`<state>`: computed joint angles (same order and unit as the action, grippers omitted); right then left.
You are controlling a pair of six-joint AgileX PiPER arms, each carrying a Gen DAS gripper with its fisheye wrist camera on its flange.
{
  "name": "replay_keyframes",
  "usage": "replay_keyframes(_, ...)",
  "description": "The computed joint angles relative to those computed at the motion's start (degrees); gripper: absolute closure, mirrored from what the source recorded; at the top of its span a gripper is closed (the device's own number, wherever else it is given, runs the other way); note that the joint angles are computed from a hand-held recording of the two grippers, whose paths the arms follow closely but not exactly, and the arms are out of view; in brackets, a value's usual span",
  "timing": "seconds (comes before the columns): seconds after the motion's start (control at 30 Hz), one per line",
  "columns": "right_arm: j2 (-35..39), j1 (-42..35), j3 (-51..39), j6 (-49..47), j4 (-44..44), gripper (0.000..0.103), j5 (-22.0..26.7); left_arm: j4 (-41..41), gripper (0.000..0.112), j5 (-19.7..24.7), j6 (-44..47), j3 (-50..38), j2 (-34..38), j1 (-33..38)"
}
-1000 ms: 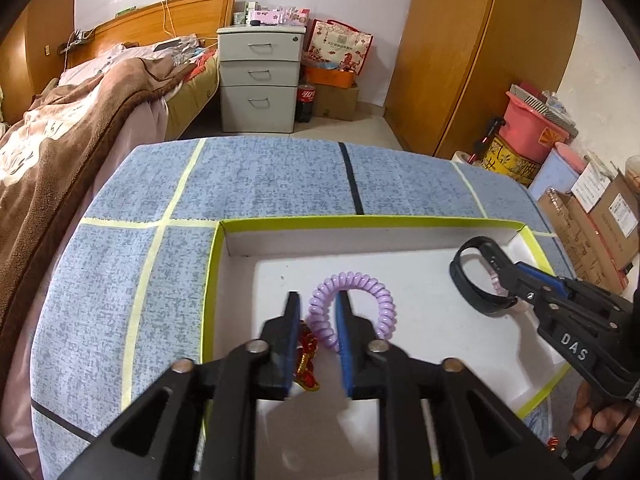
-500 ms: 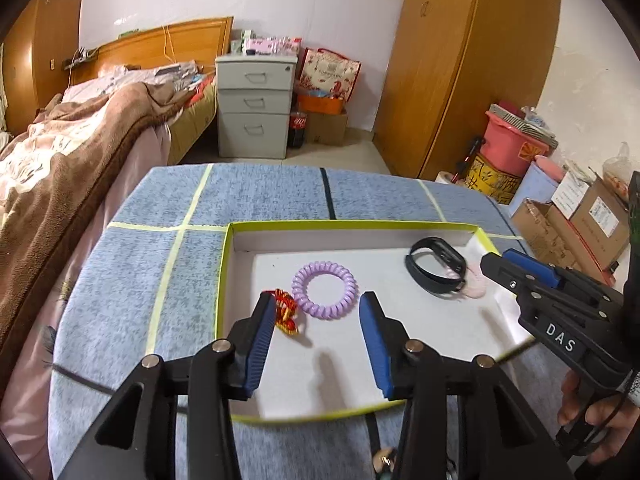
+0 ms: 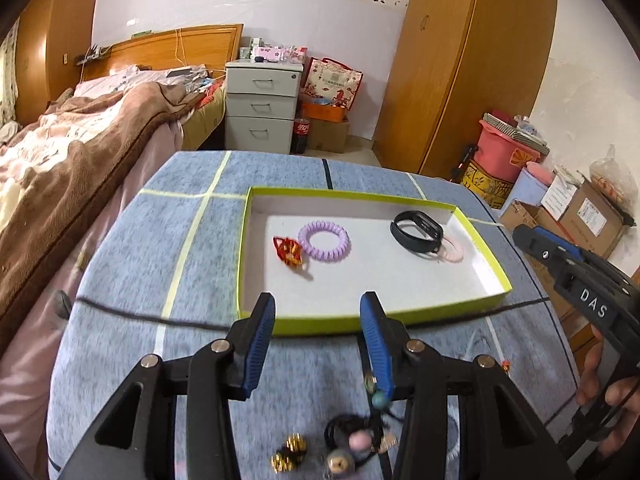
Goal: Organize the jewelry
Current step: 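Move the right gripper to the red tassel and close on it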
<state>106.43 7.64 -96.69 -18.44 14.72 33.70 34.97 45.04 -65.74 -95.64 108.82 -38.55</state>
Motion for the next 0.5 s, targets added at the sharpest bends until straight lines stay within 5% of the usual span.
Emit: replay_keyframes(0.5,-7.00,-5.63,13.53,-12.09,11.00,0.072,-0.38,7.20,0.066,0.47,-12.76,15.44,-9.63,-4.39)
